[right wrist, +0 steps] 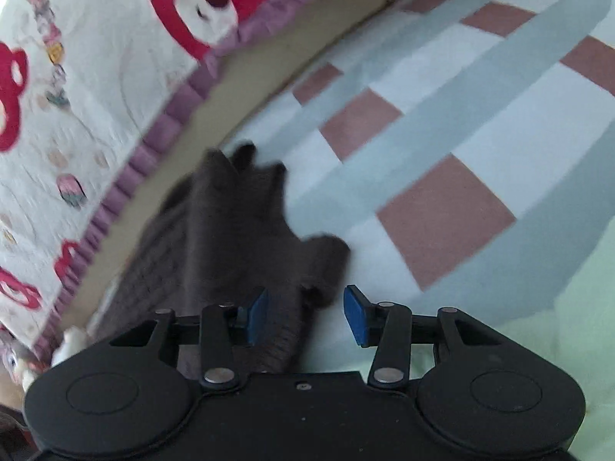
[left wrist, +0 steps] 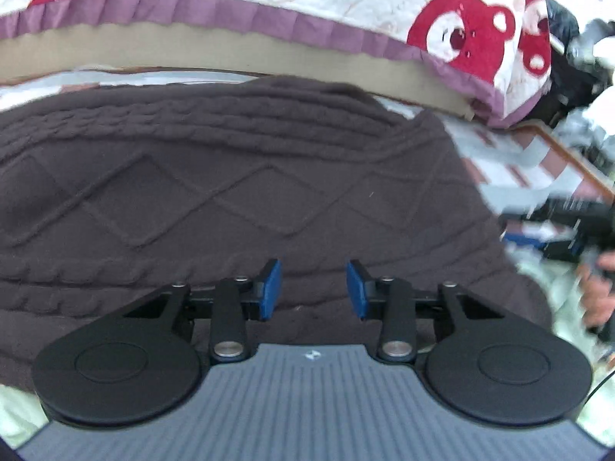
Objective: Fold clothes
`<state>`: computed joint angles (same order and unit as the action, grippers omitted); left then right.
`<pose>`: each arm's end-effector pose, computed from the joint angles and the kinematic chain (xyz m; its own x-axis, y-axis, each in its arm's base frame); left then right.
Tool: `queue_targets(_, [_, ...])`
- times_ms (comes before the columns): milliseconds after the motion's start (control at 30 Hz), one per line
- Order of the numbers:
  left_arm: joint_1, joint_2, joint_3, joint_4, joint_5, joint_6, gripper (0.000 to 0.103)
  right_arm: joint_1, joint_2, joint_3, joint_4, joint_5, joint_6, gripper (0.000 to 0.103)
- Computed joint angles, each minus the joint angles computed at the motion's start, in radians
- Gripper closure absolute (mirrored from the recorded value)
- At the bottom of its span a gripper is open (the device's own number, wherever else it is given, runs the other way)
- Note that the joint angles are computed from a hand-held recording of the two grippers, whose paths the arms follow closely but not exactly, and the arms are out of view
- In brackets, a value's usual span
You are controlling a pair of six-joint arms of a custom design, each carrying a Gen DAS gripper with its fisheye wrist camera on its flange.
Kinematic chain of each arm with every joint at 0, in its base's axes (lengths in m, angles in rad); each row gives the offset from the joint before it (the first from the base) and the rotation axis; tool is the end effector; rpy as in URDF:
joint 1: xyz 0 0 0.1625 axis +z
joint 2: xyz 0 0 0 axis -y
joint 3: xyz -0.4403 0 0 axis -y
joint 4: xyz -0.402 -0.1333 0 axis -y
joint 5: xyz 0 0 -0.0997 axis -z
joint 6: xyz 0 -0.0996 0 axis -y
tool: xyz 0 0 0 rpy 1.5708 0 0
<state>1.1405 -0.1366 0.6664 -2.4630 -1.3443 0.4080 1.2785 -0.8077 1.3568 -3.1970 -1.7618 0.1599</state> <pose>-0.2384 -0.8926 -0.0361 -0.6887 0.6439 -0.3334 0.7226 0.6475 -0.2421 -0.1154 -0.7804 0.3123 -0.8589 0.5096 -0.0514 0.2768 0.3775 -0.8837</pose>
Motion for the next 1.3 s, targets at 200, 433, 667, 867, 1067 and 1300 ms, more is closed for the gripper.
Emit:
queue_targets(200, [0.008, 0.022, -0.034, -0.015, 0.017, 0.009, 0.066, -0.011, 0.072, -0.073, -0.071, -0.026, -0.001, 0.053])
queue_targets(433, [0.008, 0.008, -0.004, -0.07, 0.015, 0.02, 0.064, 0.038, -0.026, 0.157, -0.573, 0.035, -0.369, 0.096])
queue_targets(667, [-0.018, 0.041, -0.075, 0.105, 0.121, 0.049, 0.062, 0.014, 0.012, 0.103, -0.326, -0.292, -0.42, 0.096])
queue_targets(867, [0.0, 0.049, -0.184, 0.239, 0.241, -0.158, 0.058, 0.048, 0.071, 0.027, -0.298, -0.424, -0.454, 0.089])
queue_targets(1067, [0.027, 0.038, -0.218, 0.27, 0.212, -0.264, 0.059, 0.039, -0.012, 0.046, -0.237, -0.309, -0.325, 0.057])
queue_targets(1300, [0.011, 0.021, -0.151, 0.172, 0.221, -0.155, 0.057, 0.016, 0.023, -0.247, 0.296, -0.161, -0.271, 0.057])
